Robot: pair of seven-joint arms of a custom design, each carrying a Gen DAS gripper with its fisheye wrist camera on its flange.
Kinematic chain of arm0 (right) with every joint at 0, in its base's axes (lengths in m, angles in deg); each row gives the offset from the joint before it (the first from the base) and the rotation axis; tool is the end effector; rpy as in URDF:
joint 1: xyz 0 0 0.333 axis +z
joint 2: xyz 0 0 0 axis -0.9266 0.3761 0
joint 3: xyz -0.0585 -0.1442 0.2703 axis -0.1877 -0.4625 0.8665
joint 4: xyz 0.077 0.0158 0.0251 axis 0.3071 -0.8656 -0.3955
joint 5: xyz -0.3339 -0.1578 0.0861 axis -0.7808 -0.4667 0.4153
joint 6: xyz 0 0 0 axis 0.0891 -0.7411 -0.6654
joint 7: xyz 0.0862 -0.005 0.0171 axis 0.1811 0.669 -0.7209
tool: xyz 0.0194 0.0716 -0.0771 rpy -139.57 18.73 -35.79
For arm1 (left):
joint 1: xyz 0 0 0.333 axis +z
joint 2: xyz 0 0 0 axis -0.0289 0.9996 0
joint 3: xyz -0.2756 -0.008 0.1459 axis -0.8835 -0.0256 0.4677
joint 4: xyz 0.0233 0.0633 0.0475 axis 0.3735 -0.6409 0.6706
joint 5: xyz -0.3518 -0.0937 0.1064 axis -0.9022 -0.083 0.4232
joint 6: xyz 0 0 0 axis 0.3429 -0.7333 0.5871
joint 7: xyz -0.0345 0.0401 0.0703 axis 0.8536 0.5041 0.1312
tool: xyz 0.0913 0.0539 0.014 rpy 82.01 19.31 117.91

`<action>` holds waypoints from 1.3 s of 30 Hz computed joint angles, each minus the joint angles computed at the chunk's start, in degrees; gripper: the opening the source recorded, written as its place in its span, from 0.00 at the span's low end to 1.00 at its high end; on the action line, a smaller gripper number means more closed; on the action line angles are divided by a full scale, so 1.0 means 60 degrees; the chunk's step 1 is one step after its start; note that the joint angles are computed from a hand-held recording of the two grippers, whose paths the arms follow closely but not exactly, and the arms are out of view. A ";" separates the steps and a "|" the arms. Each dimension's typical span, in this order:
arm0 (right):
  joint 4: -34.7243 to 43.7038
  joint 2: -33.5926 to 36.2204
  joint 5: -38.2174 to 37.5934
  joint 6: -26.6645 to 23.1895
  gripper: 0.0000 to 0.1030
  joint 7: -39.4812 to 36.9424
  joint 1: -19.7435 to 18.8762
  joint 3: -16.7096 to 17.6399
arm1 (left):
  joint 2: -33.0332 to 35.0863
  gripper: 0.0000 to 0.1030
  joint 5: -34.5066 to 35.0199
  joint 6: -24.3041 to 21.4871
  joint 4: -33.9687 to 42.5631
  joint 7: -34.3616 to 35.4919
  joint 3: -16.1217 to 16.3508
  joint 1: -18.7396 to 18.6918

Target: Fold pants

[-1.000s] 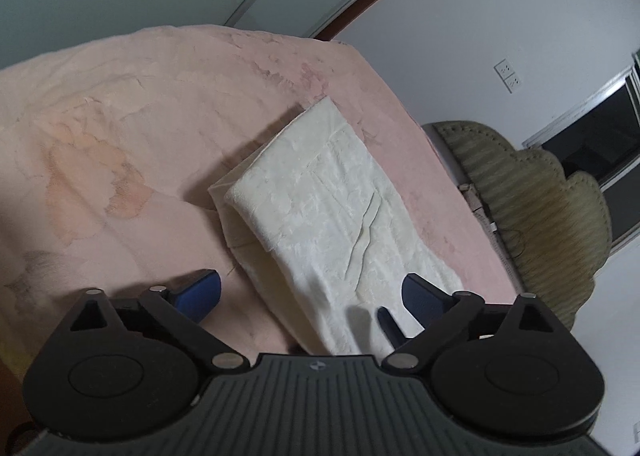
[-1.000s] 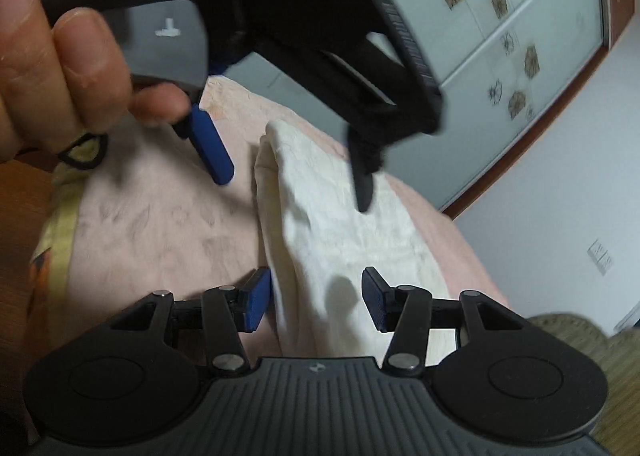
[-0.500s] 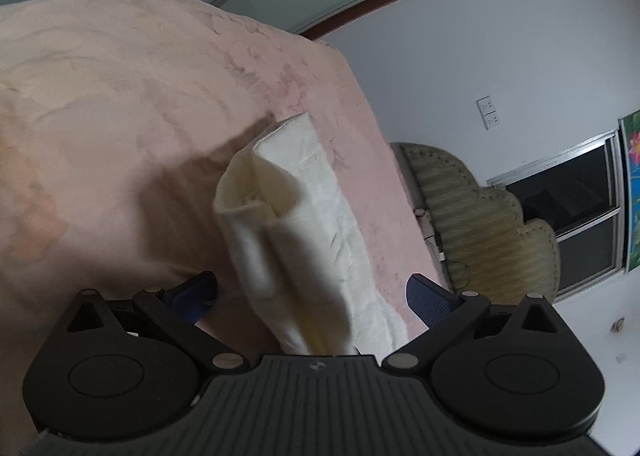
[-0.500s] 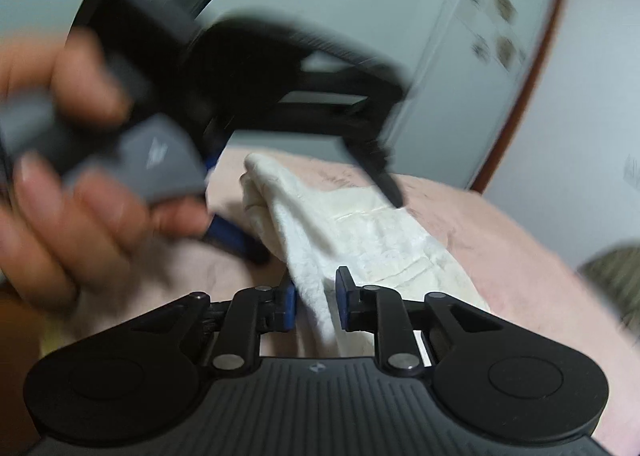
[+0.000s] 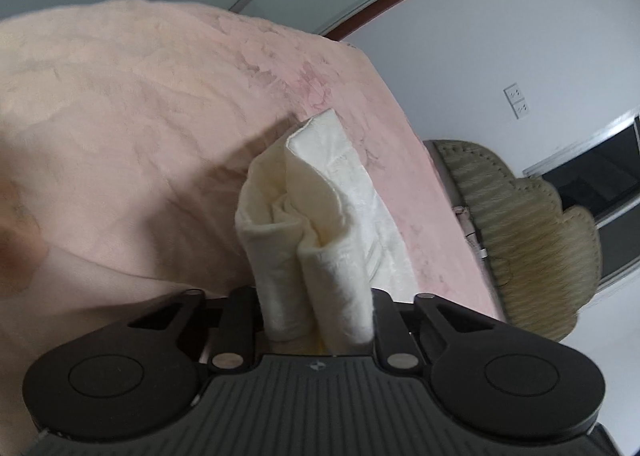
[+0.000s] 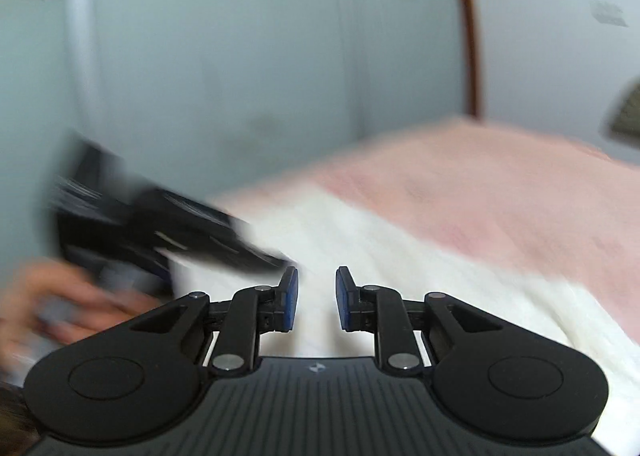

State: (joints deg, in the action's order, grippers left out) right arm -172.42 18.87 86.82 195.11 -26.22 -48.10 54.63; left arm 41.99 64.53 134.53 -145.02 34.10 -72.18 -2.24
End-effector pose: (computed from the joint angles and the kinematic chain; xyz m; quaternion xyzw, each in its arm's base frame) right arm 0.4862 0.1661 0.5062 -0.8143 0.3563 -0.1211 0.4419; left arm 0.3879 -0.2537 0.4939 -0.8219 0.3170 -0.4677 0.0723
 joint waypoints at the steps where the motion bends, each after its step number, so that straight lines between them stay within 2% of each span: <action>1: -0.0028 0.0173 -0.0565 0.0003 0.18 0.0444 0.0120 -0.0105 | -0.0033 0.12 -0.0016 -0.0286 0.0059 0.0243 -0.0009 -0.0111; 2: -0.0174 0.0050 -0.0460 0.0143 0.19 0.0296 0.0573 -0.0532 | -0.0098 0.12 0.0121 -0.0617 0.0153 0.0381 -0.0121 -0.0139; 3: -0.0256 0.0012 0.0314 0.0247 0.19 -0.0380 0.0722 -0.0630 | -0.0168 0.12 0.0265 -0.1082 0.0274 0.0614 -0.0228 -0.0235; 5: -0.0249 -0.0112 0.0685 0.0030 0.19 -0.0583 0.0142 -0.0115 | -0.0339 0.11 0.0629 -0.1980 0.0512 0.0944 -0.0447 -0.0466; 8: -0.0111 -0.0099 0.1172 -0.0099 0.20 -0.0816 0.0010 -0.0203 | -0.0310 0.11 0.1315 -0.3296 0.1181 0.1458 -0.0830 -0.0854; 11: 0.0301 0.0177 0.1392 -0.0311 0.20 -0.0524 -0.0083 -0.0218 | -0.0048 0.11 0.1771 -0.4339 0.1934 0.2275 -0.1100 -0.1324; 14: 0.0982 0.0508 0.1591 -0.0721 0.20 -0.0090 -0.0286 -0.0288 | 0.0437 0.11 0.2425 -0.5103 0.2758 0.3027 -0.1396 -0.1755; 17: 0.1087 0.0271 0.2176 -0.1315 0.20 -0.0554 -0.0512 -0.0464 | 0.1033 0.12 0.3077 -0.5371 0.3524 0.3559 -0.1525 -0.2177; 23: 0.0208 -0.0997 0.2906 -0.0908 0.20 -0.2250 -0.0874 -0.0813 | 0.2548 0.14 0.4226 -0.5140 0.5065 0.4038 -0.1451 -0.3064; 28: -0.0332 -0.1587 0.2810 -0.0955 0.20 -0.2628 -0.1382 -0.1390 | 0.4352 0.15 0.4957 -0.4664 0.6774 0.4616 -0.1161 -0.3875; 33: -0.0586 -0.1660 0.2296 -0.1231 0.20 -0.2928 -0.2024 -0.1861 | 0.5732 0.15 0.4477 -0.4277 0.8102 0.5729 -0.0868 -0.4682; 39: -0.0915 -0.1659 0.1799 -0.0835 0.20 -0.3428 -0.2565 -0.2102 | 0.7460 0.16 0.3491 -0.4181 0.9846 0.7087 -0.0498 -0.5575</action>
State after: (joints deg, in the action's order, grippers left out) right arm -177.91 8.92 97.61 190.09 -46.79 -63.48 42.02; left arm 86.75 85.47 109.45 -85.95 76.63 -75.16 -35.69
